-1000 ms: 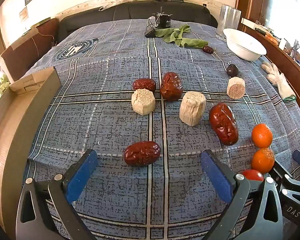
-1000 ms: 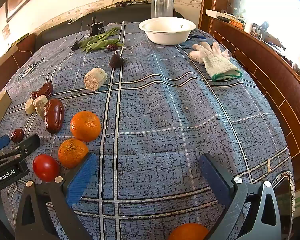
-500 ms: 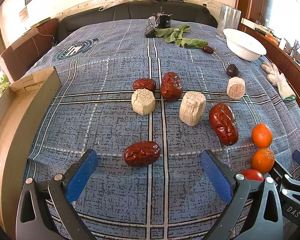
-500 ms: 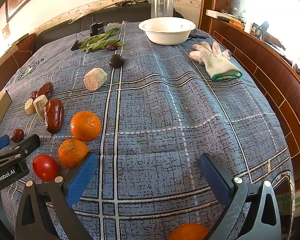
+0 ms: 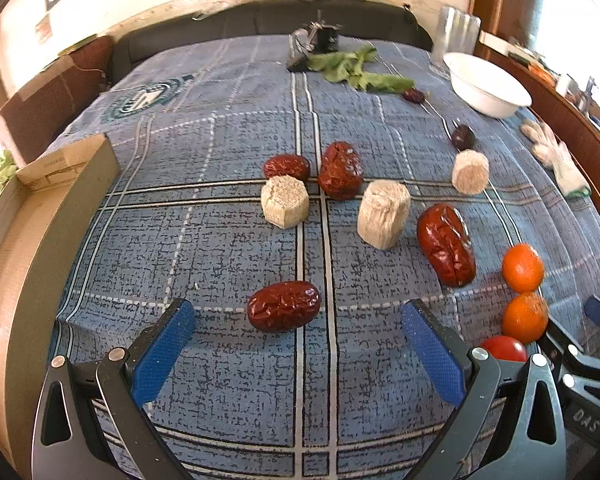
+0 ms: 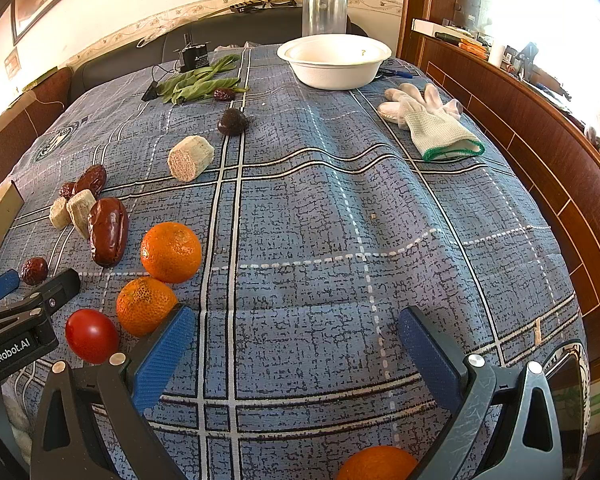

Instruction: Organize fruits

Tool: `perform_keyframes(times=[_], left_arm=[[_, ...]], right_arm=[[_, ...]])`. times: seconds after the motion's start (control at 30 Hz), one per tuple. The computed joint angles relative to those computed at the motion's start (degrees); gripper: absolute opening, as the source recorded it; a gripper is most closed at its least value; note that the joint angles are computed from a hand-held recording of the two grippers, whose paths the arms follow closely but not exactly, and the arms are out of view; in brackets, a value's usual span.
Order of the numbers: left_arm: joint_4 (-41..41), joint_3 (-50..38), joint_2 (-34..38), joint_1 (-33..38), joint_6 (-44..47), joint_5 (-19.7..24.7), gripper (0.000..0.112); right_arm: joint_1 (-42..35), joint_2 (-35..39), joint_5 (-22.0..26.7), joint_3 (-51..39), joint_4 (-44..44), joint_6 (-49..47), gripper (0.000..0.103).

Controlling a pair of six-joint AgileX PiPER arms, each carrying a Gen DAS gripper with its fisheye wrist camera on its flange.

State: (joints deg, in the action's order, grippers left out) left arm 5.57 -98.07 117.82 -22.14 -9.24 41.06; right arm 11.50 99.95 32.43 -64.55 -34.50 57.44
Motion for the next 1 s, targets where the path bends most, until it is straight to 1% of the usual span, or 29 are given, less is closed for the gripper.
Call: perform_keyframes(times=[0.1, 0.27, 0.33, 0.4, 0.43, 0.5, 0.6, 0.67, 0.73, 0.8, 0.87, 0.9, 0.93, 1.0], left_arm=[[-1.44, -1.91, 0.68, 0.45, 2.39, 2.20, 0.103], [-1.90, -3.54, 1.53, 0.50, 3.21, 4.22, 0.103], [-2.89, -4.51, 2.16, 0.71, 4.84, 4.60, 0.103], [-4.48, -4.75, 2.18, 1.21, 7.40, 5.03, 0.103], [-5.71, -4.41, 1.88, 1.61, 9.30, 5.20, 0.103], [-9.08, -3.63, 1.11, 2.69, 12.15, 5.34, 0.103], [-17.83, -0.50, -1.53, 5.33, 17.10, 4.16, 0.096], [-19.11, 3.72, -5.03, 5.93, 17.78, 0.49, 0.095], [-18.92, 9.37, -9.85, 6.23, 17.66, -5.03, 0.095], [-16.86, 13.64, -13.82, 6.14, 15.91, -9.65, 0.096], [-10.66, 17.64, -17.76, 5.47, 10.23, -14.74, 0.096], [-5.77, 19.94, -19.89, 5.00, 5.42, -17.39, 0.096], [-1.50, 21.22, -21.31, 4.61, 1.11, -18.88, 0.096], [4.80, 22.61, -23.16, 4.36, -4.69, -20.49, 0.096]], right_arm=[[0.01, 0.01, 0.04, -0.03, 0.00, 0.00, 0.103], [0.03, -0.01, 0.06, -0.03, 0.19, -0.01, 0.103], [-0.56, -0.14, 0.51, -0.46, 3.32, -3.22, 0.103], [-0.80, 0.28, 2.79, -2.05, 6.98, -6.37, 0.103], [-0.93, 0.91, 3.34, -2.96, 8.10, -7.18, 0.103], [-0.49, -0.13, 4.66, -2.52, 9.23, -7.77, 0.103], [-0.17, -0.85, 5.98, -2.58, 11.18, -8.69, 0.103], [-0.39, -1.82, 5.00, -1.32, 11.87, -7.66, 0.103], [-0.45, -2.89, 4.54, -0.55, 13.29, -7.33, 0.103], [0.29, -4.24, 4.04, 0.37, 12.68, -5.23, 0.103], [2.90, -6.12, 3.93, 1.89, 6.40, 1.99, 0.103], [4.42, -6.93, 4.53, 2.25, 3.24, 5.33, 0.103], [6.22, -7.83, 5.25, 2.65, -0.30, 9.02, 0.103], [9.30, -9.08, 7.30, 2.90, -6.08, 14.65, 0.103]])
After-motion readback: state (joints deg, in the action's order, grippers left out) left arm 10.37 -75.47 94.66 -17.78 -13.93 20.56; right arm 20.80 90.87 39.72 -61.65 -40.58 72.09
